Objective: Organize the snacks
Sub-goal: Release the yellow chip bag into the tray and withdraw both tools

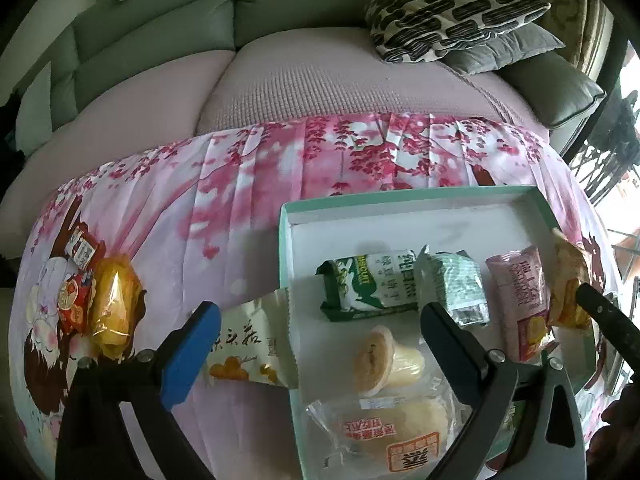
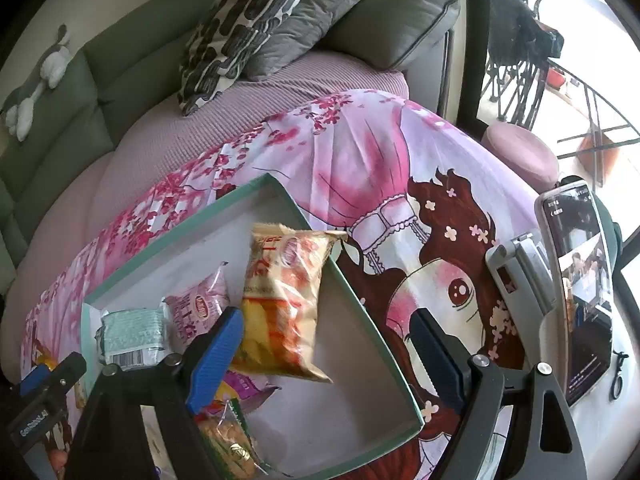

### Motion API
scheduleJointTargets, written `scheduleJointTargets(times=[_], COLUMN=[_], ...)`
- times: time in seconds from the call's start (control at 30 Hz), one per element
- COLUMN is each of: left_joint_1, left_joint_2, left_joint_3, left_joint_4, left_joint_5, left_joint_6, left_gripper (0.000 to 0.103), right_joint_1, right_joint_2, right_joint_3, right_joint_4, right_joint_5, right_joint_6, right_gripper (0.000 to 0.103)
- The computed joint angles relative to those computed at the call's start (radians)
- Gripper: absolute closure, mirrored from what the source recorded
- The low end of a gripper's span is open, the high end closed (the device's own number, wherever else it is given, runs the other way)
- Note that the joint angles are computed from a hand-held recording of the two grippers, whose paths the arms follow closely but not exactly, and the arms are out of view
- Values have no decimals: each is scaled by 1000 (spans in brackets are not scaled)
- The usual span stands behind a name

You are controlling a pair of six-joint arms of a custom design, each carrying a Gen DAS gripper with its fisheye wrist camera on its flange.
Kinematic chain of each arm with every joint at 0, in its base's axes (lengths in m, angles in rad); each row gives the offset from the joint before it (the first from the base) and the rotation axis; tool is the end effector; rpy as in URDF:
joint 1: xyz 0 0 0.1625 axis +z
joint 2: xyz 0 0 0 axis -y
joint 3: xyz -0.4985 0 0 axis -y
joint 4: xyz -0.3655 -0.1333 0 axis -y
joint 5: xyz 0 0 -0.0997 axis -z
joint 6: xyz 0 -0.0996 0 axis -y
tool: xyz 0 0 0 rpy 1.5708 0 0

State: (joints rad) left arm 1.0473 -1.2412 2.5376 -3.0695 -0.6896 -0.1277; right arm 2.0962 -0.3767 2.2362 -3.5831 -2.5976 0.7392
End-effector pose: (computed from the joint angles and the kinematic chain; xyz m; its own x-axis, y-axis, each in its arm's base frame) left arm -0.0034 -0.4262 0.2403 -0.6858 0.0743 -0.7240 0.4057 0.8649 -0.2955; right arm 0.2753 -0.3789 -0.0403 -0.7131 0.4675 0.5224 -0.0207 0.7309 -0.6822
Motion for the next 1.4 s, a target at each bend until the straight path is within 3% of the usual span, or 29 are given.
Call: scheduleJointTargets(times=[0.1, 0.57, 1.03, 1.4], left_joint_1=[2, 22, 48, 91], left_joint_2=[-2, -16, -30, -97], left_joint_3=[6, 11, 3, -7], left_joint_4=[-6, -49, -57, -48], left_joint_5=[8, 6, -29, -3], left_joint_6=[-4, 5, 73, 129], left_gripper=[3, 3, 3, 3], right_joint_1=[4, 17, 43, 83], right_joint_2=[-3, -1, -16, -8], right_joint_3=[-1, -19, -68, -133], right_joint_4=[14, 31, 194, 261], right_joint_5=[-6, -9, -38, -52], right_joint_6=[6, -24, 31, 31], right_gripper=[0, 0, 0, 0])
